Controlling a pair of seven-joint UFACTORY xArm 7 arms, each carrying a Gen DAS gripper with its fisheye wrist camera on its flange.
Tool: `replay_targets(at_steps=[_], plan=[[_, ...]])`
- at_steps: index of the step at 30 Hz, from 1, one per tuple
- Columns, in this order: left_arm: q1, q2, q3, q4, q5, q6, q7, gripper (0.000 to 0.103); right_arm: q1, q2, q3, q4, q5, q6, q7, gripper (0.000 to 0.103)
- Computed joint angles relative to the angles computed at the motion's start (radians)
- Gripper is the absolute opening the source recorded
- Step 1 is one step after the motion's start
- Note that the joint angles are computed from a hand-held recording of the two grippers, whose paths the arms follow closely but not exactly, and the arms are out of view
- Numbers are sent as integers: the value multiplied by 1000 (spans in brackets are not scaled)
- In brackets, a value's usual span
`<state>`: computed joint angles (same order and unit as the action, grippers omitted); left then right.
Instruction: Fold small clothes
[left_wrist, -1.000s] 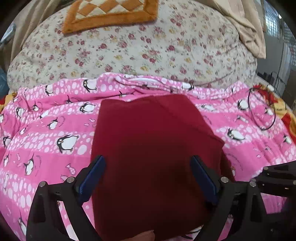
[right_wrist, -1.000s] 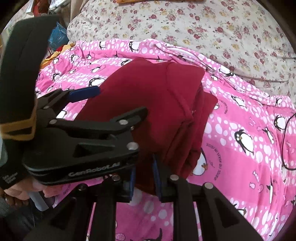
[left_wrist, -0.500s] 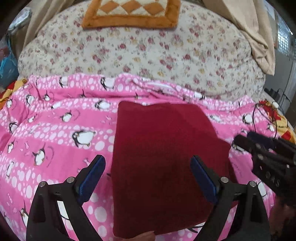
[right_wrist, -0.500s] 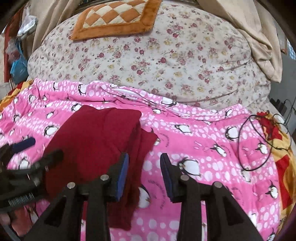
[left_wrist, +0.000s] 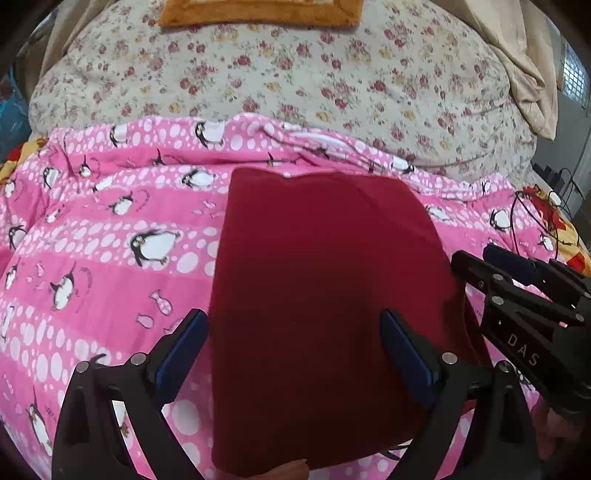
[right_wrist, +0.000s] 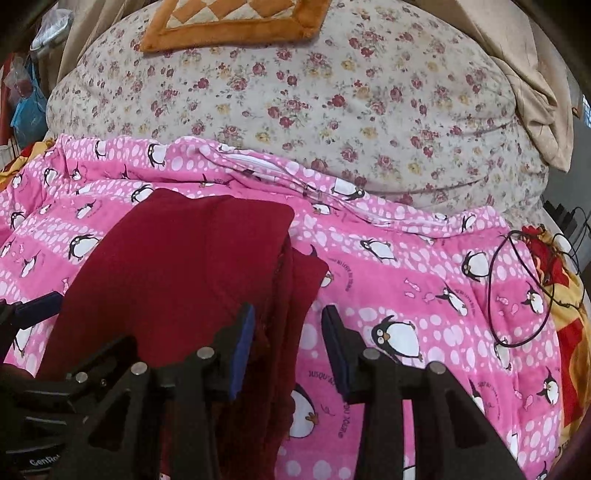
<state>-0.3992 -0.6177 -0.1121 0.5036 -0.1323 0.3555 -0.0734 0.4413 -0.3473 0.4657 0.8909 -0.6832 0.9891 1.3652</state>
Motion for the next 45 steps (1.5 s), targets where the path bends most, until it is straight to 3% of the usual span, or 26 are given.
replay_targets(at_steps=[7, 11, 13, 17, 26, 45], plan=[[0, -145, -16, -68, 20, -32, -34, 81, 27, -139, 12, -26, 53, 14, -16, 39], [18, -221, -59, -105, 43, 17, -85, 82, 47, -290, 11, -119, 146, -95, 7, 60], [11, -228, -62, -110, 51, 33, -97, 81, 39, -328, 41, -142, 186, -89, 22, 60], [9, -226, -67, -109, 66, 39, -117, 81, 3, -333, 86, -141, 239, -49, -17, 60], [3, -217, -55, -108, 78, 47, -133, 81, -50, -329, 125, -137, 267, -76, -45, 60], [14, -223, -74, -110, 96, 37, -151, 81, -69, -322, 144, -131, 263, -85, -39, 60]])
